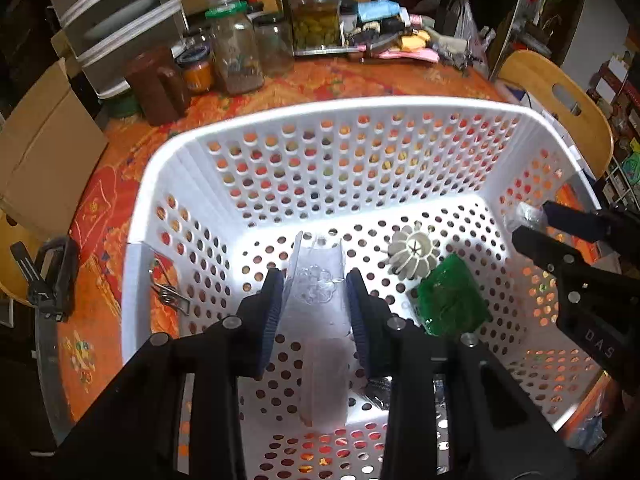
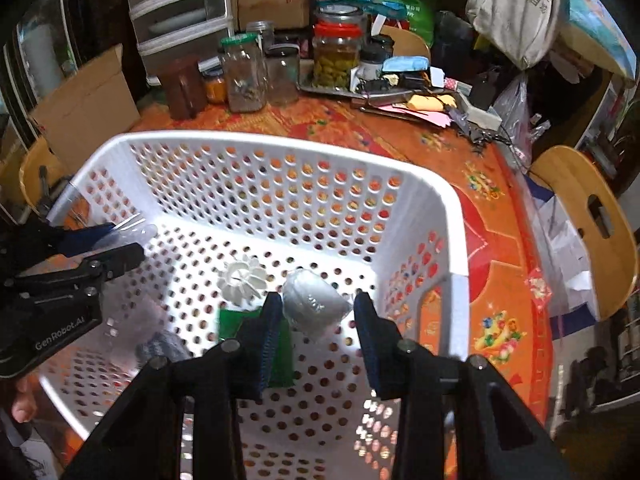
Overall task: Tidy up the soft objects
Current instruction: 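Carry the bag and cloth into the white basket and open both tools, then withdraw both tools from the basket toward the folded cloth and snack packet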
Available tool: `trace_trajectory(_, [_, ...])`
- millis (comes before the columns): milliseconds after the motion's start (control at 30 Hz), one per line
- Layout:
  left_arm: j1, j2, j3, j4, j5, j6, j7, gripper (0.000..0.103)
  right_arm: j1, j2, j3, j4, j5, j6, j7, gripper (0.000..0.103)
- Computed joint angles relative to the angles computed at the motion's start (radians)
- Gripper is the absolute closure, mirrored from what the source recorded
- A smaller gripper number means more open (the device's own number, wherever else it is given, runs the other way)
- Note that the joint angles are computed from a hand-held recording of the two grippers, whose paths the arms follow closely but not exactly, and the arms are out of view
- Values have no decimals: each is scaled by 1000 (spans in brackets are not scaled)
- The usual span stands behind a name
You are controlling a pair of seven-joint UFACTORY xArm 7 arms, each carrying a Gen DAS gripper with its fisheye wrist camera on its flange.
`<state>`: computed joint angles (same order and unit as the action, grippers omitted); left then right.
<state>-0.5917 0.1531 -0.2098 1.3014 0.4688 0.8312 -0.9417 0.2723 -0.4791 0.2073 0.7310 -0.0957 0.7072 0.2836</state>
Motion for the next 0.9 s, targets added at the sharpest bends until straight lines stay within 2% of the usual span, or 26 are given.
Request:
trace_trajectory(200, [-7, 18, 1, 27, -10, 35, 16, 71, -4, 18, 11, 20, -19, 25, 3, 67])
trace_trajectory(267, [-3, 12, -1, 17, -28, 23, 27, 67, -1, 18, 12, 18, -24, 20, 6, 67])
trace_trajectory(467, [-4, -13, -1, -9, -8, -3, 3, 45, 18, 3, -3, 2, 5, -5, -3, 65])
trace_trajectory(500, [-2, -17, -2, -13, -7, -7, 3, 39, 21, 0, -4, 0, 11, -8, -6, 63])
trace_trajectory(567, [-5, -31, -5, -25, 17, -18, -13, 34, 24, -9, -3, -6, 16, -16, -8, 52])
trace_trajectory(633, [-4, -38, -10, -28, 28, -20, -13, 24, 29, -23, -6, -15, 28, -29, -12, 34])
trace_trajectory(900, [11, -144, -36, -103, 82, -50, -68, 17, 42, -105, -8, -46, 61, -47, -20, 10])
